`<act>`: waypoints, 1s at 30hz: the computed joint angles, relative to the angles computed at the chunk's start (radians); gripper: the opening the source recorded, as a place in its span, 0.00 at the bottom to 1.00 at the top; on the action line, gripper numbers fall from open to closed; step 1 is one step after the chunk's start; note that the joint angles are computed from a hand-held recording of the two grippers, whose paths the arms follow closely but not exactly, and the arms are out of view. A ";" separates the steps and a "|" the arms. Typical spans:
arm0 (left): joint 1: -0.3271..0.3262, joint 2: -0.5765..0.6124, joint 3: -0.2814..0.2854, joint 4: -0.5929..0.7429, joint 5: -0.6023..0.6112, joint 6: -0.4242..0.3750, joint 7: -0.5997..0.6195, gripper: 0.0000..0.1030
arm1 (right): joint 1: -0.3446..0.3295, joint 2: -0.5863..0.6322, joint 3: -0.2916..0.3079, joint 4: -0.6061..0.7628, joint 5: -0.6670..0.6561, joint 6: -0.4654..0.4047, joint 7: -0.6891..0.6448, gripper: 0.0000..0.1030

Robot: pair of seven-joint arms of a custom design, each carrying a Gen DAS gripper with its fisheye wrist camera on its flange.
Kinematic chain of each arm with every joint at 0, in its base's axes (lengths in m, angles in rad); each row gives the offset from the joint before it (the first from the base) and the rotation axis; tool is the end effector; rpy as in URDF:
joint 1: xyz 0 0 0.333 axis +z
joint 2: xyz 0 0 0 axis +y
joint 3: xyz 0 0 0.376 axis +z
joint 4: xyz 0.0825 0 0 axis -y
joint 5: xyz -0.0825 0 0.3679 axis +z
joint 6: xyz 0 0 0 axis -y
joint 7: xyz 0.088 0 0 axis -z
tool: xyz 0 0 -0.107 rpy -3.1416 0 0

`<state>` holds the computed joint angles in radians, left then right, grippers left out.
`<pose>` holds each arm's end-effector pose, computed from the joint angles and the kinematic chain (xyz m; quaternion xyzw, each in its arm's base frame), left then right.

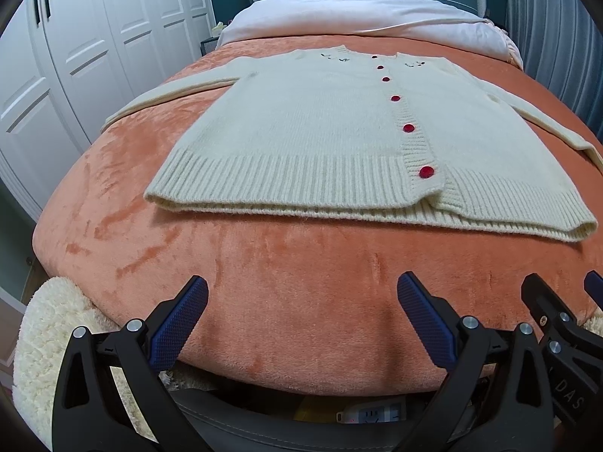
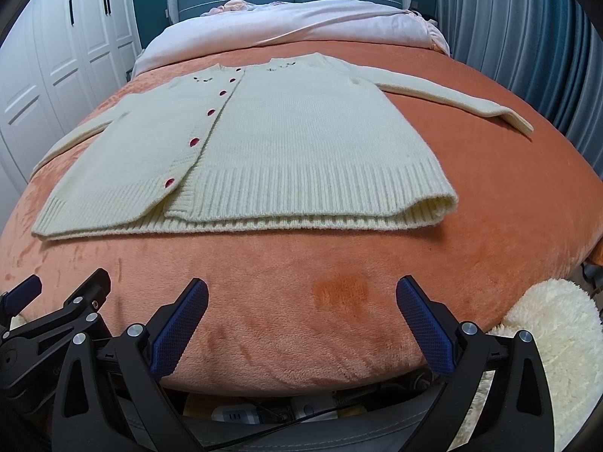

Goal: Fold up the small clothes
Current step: 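Grasp the cuff of one cardigan sleeve with the right tool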

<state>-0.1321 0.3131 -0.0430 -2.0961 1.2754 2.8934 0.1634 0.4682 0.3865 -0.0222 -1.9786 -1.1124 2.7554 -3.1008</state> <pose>0.5796 -0.1582 0.3661 -0.6831 0.6474 -0.1975 0.2743 0.5613 0.3108 0.3637 -0.6009 0.7255 -0.2453 0.2290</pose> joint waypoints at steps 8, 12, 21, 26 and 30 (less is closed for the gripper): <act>0.027 -0.007 0.005 0.003 -0.031 0.047 0.003 0.95 | -0.029 -0.012 -0.028 -0.004 -0.022 0.083 0.039 0.95; 0.035 -0.008 0.026 0.051 -0.031 0.085 -0.014 0.95 | -0.063 -0.034 -0.102 0.022 -0.189 0.146 0.177 0.95; 0.024 0.088 0.042 0.260 -0.095 0.050 0.034 0.95 | -0.378 0.103 -0.149 0.187 0.007 0.327 0.084 0.95; 0.009 0.171 0.042 0.377 -0.197 -0.011 0.132 0.95 | -0.555 0.249 -0.080 0.310 0.259 0.404 -0.014 0.95; -0.008 0.227 0.045 0.446 -0.272 -0.056 0.199 0.95 | -0.645 0.368 -0.019 0.425 0.377 0.463 -0.051 0.95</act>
